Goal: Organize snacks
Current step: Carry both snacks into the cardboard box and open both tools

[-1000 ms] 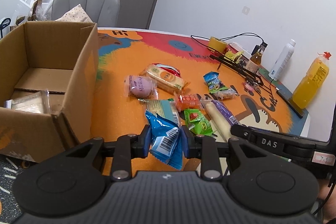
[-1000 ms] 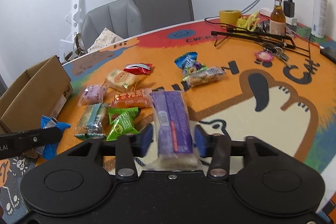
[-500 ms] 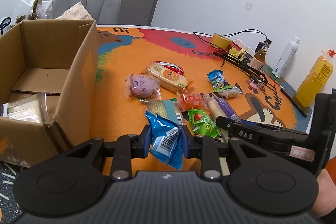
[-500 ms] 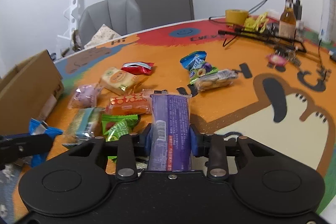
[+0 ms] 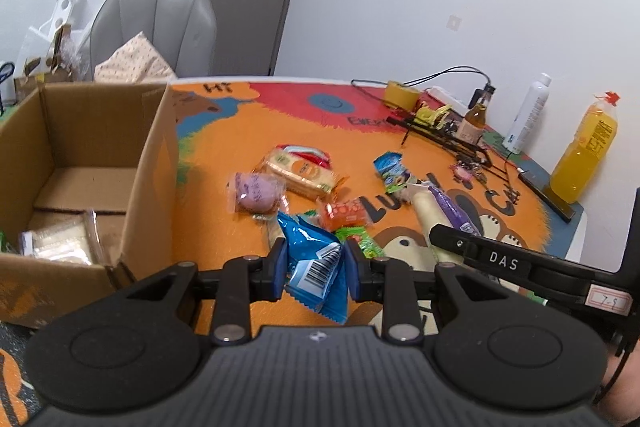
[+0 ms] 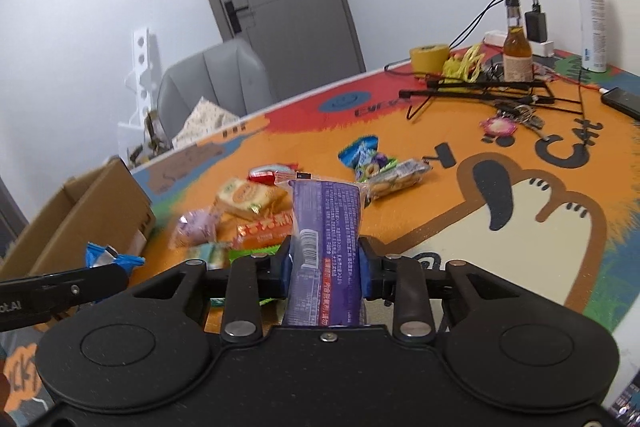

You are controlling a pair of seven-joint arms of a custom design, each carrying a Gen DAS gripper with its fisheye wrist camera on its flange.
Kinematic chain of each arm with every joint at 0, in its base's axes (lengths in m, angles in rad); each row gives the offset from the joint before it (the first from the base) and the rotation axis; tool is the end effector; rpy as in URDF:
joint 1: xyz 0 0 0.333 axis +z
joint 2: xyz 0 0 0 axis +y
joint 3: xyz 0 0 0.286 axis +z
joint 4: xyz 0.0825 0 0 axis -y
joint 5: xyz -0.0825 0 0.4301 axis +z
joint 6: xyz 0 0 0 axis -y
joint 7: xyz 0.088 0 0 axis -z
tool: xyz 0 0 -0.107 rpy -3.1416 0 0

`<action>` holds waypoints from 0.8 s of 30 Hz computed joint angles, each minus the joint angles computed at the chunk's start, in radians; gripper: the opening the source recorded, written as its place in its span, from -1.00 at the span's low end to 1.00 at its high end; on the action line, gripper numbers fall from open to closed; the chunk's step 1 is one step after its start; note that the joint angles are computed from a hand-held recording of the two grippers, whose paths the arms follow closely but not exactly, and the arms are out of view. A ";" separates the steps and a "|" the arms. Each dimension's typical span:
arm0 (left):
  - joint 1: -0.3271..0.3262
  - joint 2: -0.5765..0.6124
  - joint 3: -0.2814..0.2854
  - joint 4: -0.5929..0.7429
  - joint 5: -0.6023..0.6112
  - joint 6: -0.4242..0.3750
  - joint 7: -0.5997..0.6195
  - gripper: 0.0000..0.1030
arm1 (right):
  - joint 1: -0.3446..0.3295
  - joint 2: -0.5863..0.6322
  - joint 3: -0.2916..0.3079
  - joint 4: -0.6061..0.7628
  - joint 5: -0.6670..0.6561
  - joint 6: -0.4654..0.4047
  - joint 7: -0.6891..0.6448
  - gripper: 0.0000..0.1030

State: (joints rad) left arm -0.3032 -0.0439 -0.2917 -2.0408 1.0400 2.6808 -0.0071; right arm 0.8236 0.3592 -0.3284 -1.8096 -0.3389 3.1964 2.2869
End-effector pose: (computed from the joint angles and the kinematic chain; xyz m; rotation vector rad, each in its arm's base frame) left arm 0.5019 -0.3741 0.4768 -1.8415 1.5398 -1.0357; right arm 0.5995 0.3868 0.4219 -1.6646 1.3433 -0.5040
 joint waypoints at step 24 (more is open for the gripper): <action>0.012 -0.177 -0.070 -0.065 -0.086 -0.169 0.024 -0.45 | 0.113 -0.139 -0.065 -0.165 0.150 0.243 -0.115 -0.44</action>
